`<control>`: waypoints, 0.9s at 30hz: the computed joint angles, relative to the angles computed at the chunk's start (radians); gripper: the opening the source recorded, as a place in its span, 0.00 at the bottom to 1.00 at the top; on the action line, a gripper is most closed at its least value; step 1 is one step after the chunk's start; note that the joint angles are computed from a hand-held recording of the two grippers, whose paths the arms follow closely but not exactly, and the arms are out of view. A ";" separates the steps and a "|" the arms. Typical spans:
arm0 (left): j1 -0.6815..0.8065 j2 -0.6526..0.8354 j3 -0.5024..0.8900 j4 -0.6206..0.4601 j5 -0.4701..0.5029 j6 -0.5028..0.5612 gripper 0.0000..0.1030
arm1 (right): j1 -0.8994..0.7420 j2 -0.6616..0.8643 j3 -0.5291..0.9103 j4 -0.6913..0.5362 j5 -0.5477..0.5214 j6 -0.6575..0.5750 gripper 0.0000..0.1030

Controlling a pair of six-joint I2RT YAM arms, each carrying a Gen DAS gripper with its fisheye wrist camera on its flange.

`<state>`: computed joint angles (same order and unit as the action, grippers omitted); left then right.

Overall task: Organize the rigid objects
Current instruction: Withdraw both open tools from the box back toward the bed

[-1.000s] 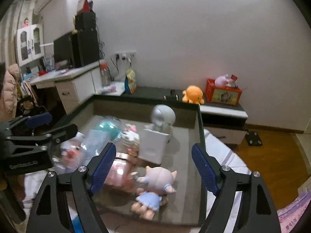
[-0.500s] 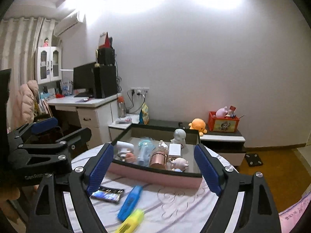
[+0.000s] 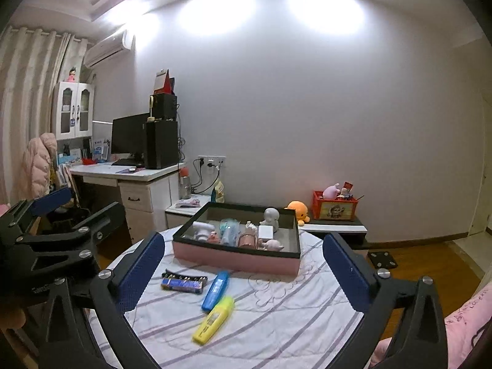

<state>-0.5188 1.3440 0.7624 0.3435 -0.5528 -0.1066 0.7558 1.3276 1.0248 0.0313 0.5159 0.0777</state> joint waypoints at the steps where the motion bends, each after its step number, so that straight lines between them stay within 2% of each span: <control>1: -0.003 -0.002 -0.001 -0.005 -0.008 -0.001 1.00 | 0.013 0.000 -0.001 -0.002 0.015 -0.001 1.00; 6: -0.012 -0.035 -0.047 0.047 -0.032 0.009 1.00 | 0.041 -0.010 -0.013 0.006 0.039 0.001 1.00; 11: 0.024 -0.040 -0.044 0.005 0.021 0.001 1.00 | 0.050 0.002 -0.021 0.032 0.051 -0.004 1.00; 14: 0.054 -0.016 -0.034 -0.028 0.037 -0.007 1.00 | 0.038 0.039 -0.007 0.004 0.021 0.036 1.00; 18: 0.116 0.048 -0.020 -0.072 0.061 -0.031 1.00 | -0.007 0.157 0.031 -0.052 -0.055 0.111 1.00; 21: 0.182 0.090 -0.018 -0.107 0.160 -0.075 1.00 | -0.054 0.278 0.086 -0.124 -0.152 0.173 1.00; 24: 0.228 0.147 -0.009 -0.119 0.232 -0.100 1.00 | -0.080 0.397 0.154 -0.169 -0.189 0.194 1.00; 25: 0.239 0.166 -0.004 -0.124 0.249 -0.103 1.00 | -0.084 0.437 0.186 -0.200 -0.189 0.194 0.99; 27: 0.254 0.202 0.009 -0.132 0.272 -0.104 1.00 | -0.094 0.486 0.226 -0.218 -0.219 0.193 0.89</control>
<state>-0.2649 1.5457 0.7714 0.2112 -0.2813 -0.2107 0.6616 1.8136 1.2504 -0.1863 0.2973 0.2706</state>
